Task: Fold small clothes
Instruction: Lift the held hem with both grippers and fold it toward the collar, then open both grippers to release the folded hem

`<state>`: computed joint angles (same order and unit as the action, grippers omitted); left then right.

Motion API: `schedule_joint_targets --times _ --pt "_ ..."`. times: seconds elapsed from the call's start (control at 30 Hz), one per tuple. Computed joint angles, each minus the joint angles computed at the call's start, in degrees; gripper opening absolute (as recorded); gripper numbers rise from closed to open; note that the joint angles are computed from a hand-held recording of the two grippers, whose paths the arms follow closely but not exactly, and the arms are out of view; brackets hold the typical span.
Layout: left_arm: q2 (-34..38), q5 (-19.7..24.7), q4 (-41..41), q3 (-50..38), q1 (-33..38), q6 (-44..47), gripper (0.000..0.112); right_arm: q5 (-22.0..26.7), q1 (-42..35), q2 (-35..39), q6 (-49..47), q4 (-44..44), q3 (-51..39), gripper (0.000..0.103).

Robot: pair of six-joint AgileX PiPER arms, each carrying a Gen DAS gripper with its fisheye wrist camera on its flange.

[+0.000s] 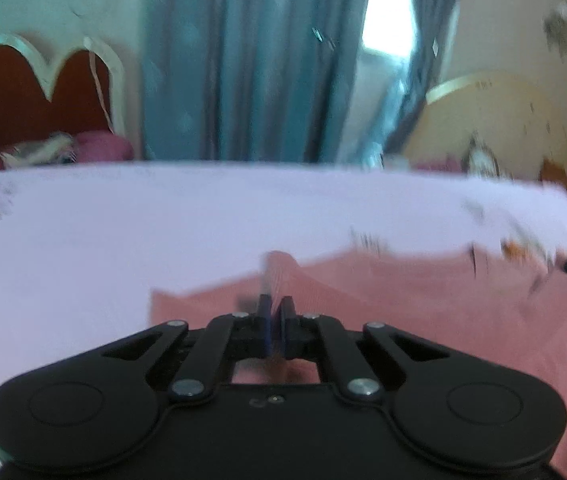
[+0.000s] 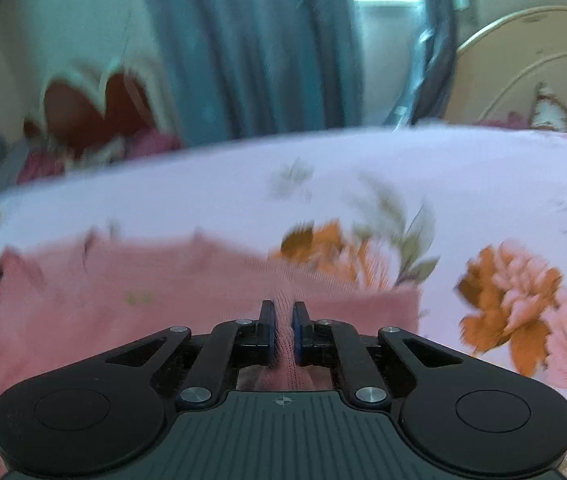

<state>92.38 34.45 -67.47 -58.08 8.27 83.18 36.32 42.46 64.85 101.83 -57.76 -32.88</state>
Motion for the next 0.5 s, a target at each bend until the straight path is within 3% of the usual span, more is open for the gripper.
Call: schedule_joint_targets --times 0.1,0.27,0.43,0.5 --pt "-1.0 -4.5 -6.8 1.0 -1.4 4.1 0.004 3.1 0.3 0.0 5.1 -4.3 -1.1 0.008" --pt "1.1 -12.8 -13.6 0.8 -6.0 6.7 0.004 2.8 -1.7 5.6 11.3 -7.7 -2.8 0.008" --pt "4.2 -22.3 -20.5 2.6 -10.8 15.8 0.004 0.4 -4.9 13.0 10.0 -5.9 -4.1 0.008" --pt "5.3 -25.1 -17.7 2.9 -12.0 15.2 0.004 -0.4 -5.5 16.4 7.1 -3.6 -5.0 0.008"
